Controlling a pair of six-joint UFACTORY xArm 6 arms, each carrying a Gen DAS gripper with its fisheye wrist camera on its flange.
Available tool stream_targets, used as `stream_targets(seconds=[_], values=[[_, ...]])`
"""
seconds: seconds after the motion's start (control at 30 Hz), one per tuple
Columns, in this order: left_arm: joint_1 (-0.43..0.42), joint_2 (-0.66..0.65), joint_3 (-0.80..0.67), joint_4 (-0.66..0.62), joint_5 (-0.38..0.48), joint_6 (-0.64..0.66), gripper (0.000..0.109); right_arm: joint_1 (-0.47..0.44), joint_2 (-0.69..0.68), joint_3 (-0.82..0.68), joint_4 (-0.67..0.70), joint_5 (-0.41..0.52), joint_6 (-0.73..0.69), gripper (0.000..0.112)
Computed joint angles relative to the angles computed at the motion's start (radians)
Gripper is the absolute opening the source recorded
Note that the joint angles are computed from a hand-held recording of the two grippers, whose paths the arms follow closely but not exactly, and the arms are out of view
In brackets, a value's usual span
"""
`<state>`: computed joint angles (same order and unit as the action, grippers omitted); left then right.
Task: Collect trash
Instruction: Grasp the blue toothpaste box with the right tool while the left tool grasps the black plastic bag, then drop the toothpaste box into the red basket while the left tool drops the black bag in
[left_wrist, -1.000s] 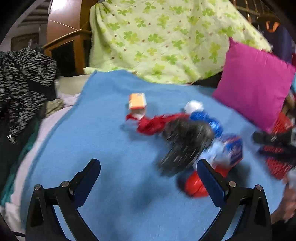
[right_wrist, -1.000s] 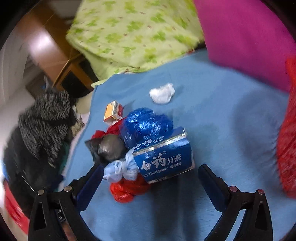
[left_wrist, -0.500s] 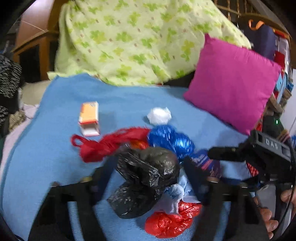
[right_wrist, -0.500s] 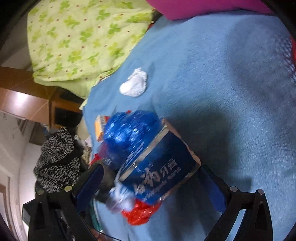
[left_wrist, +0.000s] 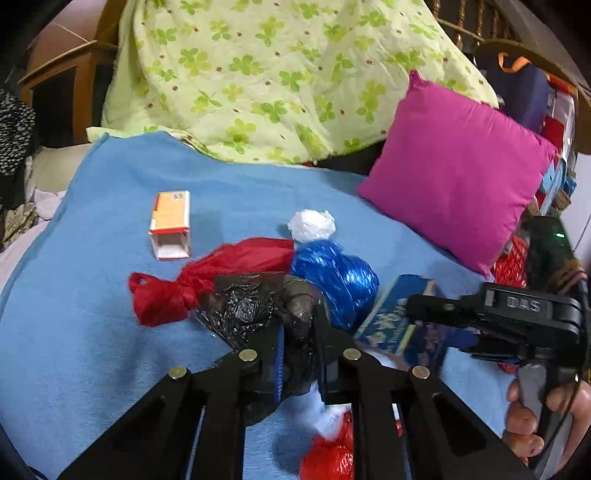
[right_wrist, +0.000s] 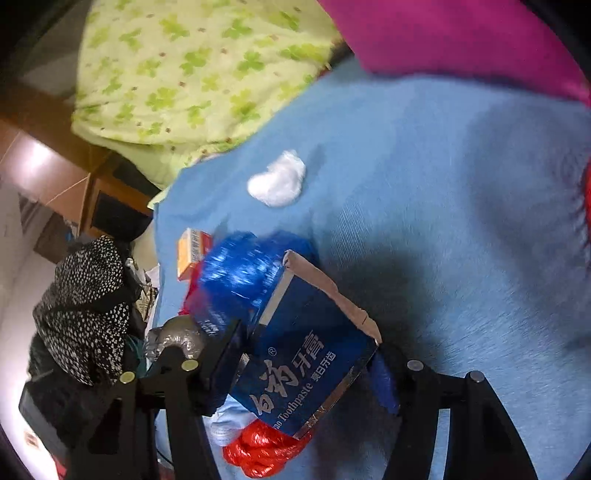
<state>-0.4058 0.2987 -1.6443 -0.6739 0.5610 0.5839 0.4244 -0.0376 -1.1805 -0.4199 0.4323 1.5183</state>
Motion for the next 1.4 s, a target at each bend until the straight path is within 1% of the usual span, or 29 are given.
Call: stream_targets(seconds=[0.03,0.1,0.13,0.17,0.3,0.4,0.5,0.53,0.6,0.67,0.77,0.87,0.93,1.0,1.07,1.17,1.23,1.3,1.4], values=[[0.001,-0.008,0.01,-0.016,-0.014,0.011,0.013,0.008,-0.015,-0.005,-0.064,0.015,0.028,0.066],[0.005,-0.025,0.03,-0.056,-0.041,0.041,0.013,0.017,-0.034,-0.009,-0.139,0.027,0.061,0.066],[0.008,-0.036,0.041,-0.082,-0.053,0.06,0.013,0.027,-0.049,-0.015,-0.202,0.048,0.089,0.066],[0.009,-0.044,0.051,-0.103,-0.064,0.076,0.013,0.036,-0.061,-0.015,-0.235,0.065,0.104,0.066],[0.013,-0.089,0.096,-0.198,-0.112,0.16,0.013,0.084,-0.117,-0.024,-0.406,0.154,0.163,0.066],[0.014,-0.12,0.118,-0.288,-0.115,0.243,0.013,0.124,-0.17,-0.015,-0.531,0.232,0.206,0.066],[0.017,-0.148,0.136,-0.373,-0.091,0.322,0.013,0.176,-0.23,-0.001,-0.656,0.337,0.25,0.066],[0.017,-0.156,0.144,-0.391,-0.087,0.339,0.013,0.203,-0.256,0.007,-0.707,0.392,0.265,0.066],[0.011,-0.172,0.156,-0.394,-0.085,0.351,0.012,0.251,-0.296,0.021,-0.779,0.491,0.284,0.066],[0.007,-0.183,0.159,-0.395,-0.064,0.349,0.012,0.299,-0.357,0.059,-0.849,0.59,0.324,0.066],[-0.015,-0.205,0.151,-0.368,-0.034,0.333,0.012,0.337,-0.442,0.116,-0.893,0.683,0.372,0.066],[-0.061,-0.219,0.116,-0.316,0.006,0.319,0.012,0.372,-0.538,0.184,-0.916,0.782,0.423,0.066],[-0.104,-0.214,0.071,-0.279,0.042,0.301,0.012,0.407,-0.608,0.232,-0.926,0.875,0.461,0.066],[-0.155,-0.199,0.018,-0.237,0.084,0.275,0.012,0.428,-0.671,0.27,-0.928,0.929,0.476,0.066],[-0.2,-0.172,-0.041,-0.202,0.129,0.233,0.012,0.459,-0.735,0.311,-0.924,1.006,0.496,0.066],[-0.265,-0.094,-0.163,-0.154,0.206,0.139,0.013,0.469,-0.827,0.369,-0.903,1.052,0.518,0.067],[-0.301,-0.046,-0.235,-0.127,0.235,0.089,0.013,0.466,-0.869,0.396,-0.887,1.062,0.544,0.067],[-0.336,0.008,-0.308,-0.073,0.244,0.028,0.013,0.452,-0.919,0.428,-0.869,1.052,0.568,0.067],[-0.379,0.055,-0.364,-0.023,0.26,-0.038,0.014,0.408,-0.971,0.464,-0.836,1.018,0.584,0.068]])
